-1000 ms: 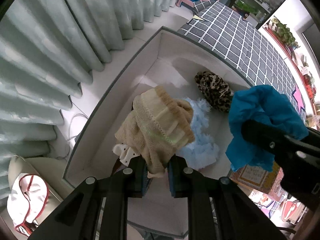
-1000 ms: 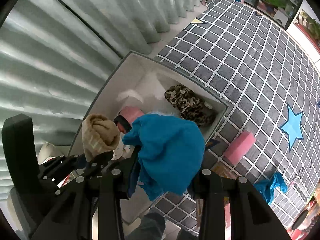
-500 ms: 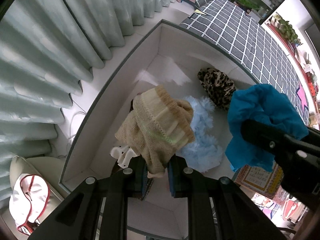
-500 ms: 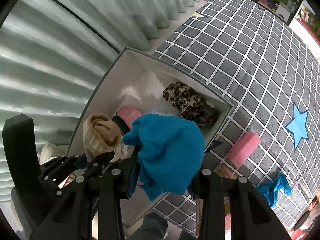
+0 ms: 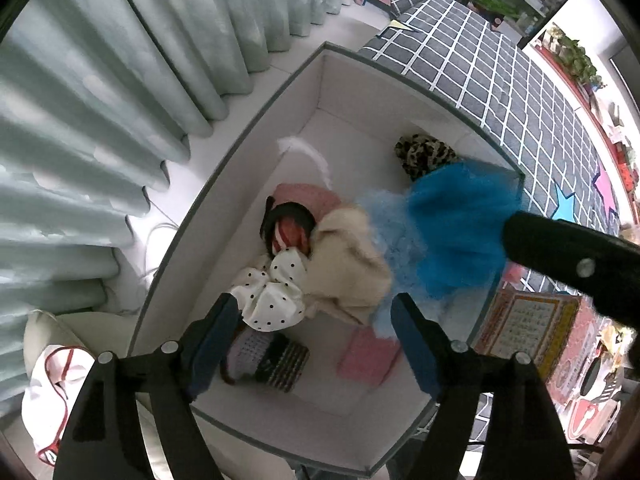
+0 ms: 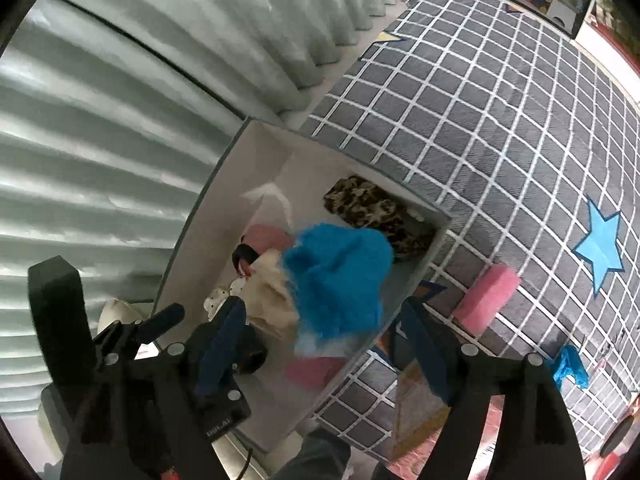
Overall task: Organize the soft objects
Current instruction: 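Move both open grippers from the box back to the items on the rug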
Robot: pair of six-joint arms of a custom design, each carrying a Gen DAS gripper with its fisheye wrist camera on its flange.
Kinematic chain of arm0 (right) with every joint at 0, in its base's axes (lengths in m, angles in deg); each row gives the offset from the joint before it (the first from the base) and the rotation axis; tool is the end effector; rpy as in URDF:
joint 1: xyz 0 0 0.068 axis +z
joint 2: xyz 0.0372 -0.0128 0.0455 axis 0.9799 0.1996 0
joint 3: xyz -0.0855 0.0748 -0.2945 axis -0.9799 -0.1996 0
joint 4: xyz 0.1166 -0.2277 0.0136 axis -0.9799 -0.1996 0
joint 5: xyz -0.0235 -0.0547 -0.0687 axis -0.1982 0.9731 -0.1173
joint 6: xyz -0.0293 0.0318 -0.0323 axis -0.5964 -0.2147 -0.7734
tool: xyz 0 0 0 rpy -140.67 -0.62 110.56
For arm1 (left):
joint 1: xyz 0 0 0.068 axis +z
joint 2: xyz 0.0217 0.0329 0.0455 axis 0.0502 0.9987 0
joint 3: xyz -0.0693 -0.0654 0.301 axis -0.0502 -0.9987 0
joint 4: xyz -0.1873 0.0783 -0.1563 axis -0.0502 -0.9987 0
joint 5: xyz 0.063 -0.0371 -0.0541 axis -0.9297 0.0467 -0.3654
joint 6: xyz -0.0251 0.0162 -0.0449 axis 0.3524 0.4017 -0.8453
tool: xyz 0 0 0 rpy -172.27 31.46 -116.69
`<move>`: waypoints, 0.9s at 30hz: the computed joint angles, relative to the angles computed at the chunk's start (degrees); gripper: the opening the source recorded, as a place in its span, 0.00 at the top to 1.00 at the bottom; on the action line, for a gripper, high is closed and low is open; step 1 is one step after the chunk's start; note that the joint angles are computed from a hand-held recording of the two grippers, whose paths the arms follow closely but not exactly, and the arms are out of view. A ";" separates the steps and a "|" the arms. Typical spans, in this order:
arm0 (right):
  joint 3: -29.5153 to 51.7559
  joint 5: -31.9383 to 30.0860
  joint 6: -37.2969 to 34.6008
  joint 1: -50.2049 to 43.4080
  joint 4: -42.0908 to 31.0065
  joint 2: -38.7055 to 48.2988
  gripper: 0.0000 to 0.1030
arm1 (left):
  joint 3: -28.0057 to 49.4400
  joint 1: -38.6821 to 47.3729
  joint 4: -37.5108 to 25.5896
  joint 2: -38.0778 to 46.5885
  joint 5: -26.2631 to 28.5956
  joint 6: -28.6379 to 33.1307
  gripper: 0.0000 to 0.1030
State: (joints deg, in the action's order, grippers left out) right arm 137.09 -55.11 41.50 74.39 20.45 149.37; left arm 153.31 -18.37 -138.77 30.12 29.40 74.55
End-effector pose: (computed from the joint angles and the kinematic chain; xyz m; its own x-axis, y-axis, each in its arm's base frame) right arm 0.2193 -0.0058 0.2693 -0.8376 0.5391 -0.0885 0.4770 0.8005 0.3628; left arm 0.3351 -0.1333 0.2237 -0.7970 0.5921 -0.1196 0.6005 0.7980 -0.0508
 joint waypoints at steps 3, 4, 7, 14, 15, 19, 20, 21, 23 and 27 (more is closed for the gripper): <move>0.22 -1.63 -2.21 -4.39 -2.96 -2.38 0.21 | 0.87 -0.49 -1.33 -0.50 1.13 -0.40 0.06; 0.24 -2.61 -3.70 -7.32 -4.65 -3.82 0.21 | 1.11 -0.71 -1.56 -0.71 1.39 -0.38 0.00; 0.47 -4.48 -8.71 -15.79 -8.86 -6.50 0.05 | 2.30 -2.67 -2.24 -2.14 2.31 -0.69 0.00; -0.72 -6.54 -29.69 -47.41 -18.02 -7.00 0.03 | 6.96 -10.68 -5.22 -3.50 4.57 -2.63 0.00; -1.29 -6.56 -31.41 -49.89 -17.98 -5.76 0.03 | 7.32 -11.52 -5.45 -3.44 4.58 -2.99 0.00; -6.66 -7.96 -35.91 -54.22 -14.22 1.04 0.03 | 6.60 -14.28 -6.01 -4.45 4.22 -3.95 0.00; -7.77 -8.26 -35.75 -53.47 -12.61 2.80 0.03 | 6.28 -14.91 -6.08 -4.78 3.77 -4.23 0.00; -8.82 -8.67 -35.42 -52.69 -11.00 4.55 0.03 | 5.43 -15.29 -5.95 -5.48 3.22 -4.54 0.00; -10.82 -10.75 -34.74 -51.18 -7.38 9.12 0.03 | 4.44 -15.75 -6.00 -5.91 2.31 -5.45 0.00; -13.17 -12.99 -32.83 -46.43 -0.11 18.23 0.03 | 2.78 -15.23 -6.89 -7.03 0.37 -6.96 0.00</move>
